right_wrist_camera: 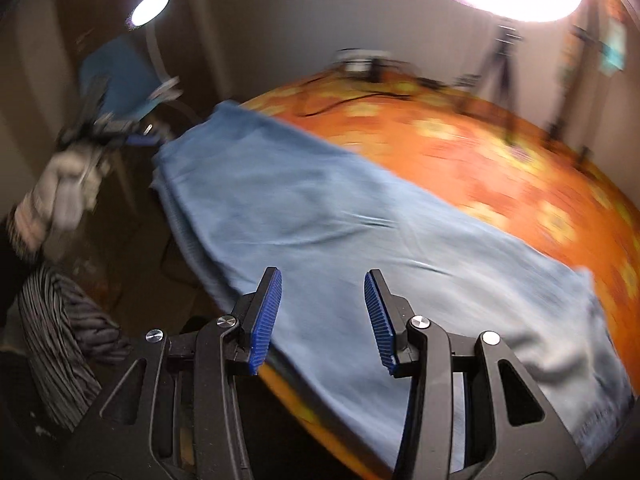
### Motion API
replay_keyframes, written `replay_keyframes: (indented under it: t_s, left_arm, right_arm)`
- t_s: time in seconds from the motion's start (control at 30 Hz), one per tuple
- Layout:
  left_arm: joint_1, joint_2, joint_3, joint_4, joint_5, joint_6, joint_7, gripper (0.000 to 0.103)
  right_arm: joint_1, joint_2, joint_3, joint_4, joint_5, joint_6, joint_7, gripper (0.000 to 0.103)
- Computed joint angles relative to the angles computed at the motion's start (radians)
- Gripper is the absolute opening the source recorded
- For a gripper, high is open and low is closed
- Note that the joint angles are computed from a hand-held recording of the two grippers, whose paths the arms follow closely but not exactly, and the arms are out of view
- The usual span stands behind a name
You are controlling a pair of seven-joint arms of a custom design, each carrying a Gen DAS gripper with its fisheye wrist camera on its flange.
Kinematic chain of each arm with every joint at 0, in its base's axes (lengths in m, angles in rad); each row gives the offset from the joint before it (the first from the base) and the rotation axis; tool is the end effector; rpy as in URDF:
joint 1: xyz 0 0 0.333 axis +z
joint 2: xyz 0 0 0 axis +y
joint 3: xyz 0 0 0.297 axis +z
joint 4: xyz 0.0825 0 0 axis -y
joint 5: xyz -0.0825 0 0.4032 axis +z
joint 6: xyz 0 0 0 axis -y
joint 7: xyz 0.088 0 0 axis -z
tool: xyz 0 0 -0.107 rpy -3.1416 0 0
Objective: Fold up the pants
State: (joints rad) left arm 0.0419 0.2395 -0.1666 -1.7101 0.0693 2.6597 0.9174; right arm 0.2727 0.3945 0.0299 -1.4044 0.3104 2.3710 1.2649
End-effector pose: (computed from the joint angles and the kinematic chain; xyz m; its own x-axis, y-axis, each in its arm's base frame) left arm 0.6872 -0.0779 0.5078 0.3383 -0.8619 0.3778 -0.6802 -0.5014 -0.5348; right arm 0.7005 0.2183 0.5230 0.4644 -0.8742 -0.1419 -0.7575 -0.3091 -0.5750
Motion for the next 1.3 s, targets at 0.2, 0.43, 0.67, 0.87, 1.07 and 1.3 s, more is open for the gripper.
replay_keyframes:
  t_s: [0.2, 0.43, 0.67, 0.87, 1.07, 1.3]
  left_arm:
    - [0.076, -0.028, 0.011, -0.096, -0.136, 0.055, -0.039, 0.044]
    - [0.097, 0.06, -0.009, -0.013, -0.207, 0.038, -0.03, 0.044]
    - [0.1, 0.123, -0.014, 0.064, -0.158, -0.015, -0.06, 0.044]
    - [0.094, 0.162, -0.013, 0.105, -0.129, -0.039, -0.09, 0.044]
    - [0.085, 0.173, 0.0, 0.114, -0.082, -0.016, -0.147, 0.032]
    - [0.073, 0.177, 0.015, 0.118, -0.002, 0.037, -0.198, 0.004]
  right_arm:
    - [0.049, 0.123, 0.026, 0.14, -0.033, -0.098, -0.078, 0.049]
    - [0.081, 0.185, 0.018, 0.209, -0.059, -0.134, -0.098, 0.049]
    - [0.086, 0.224, 0.009, 0.265, -0.069, -0.16, -0.071, 0.049]
    - [0.091, 0.26, 0.009, 0.318, -0.08, -0.188, -0.073, 0.049]
    - [0.102, 0.287, -0.002, 0.35, -0.104, -0.21, -0.063, 0.049]
    - [0.094, 0.304, 0.001, 0.372, -0.101, -0.23, -0.045, 0.012]
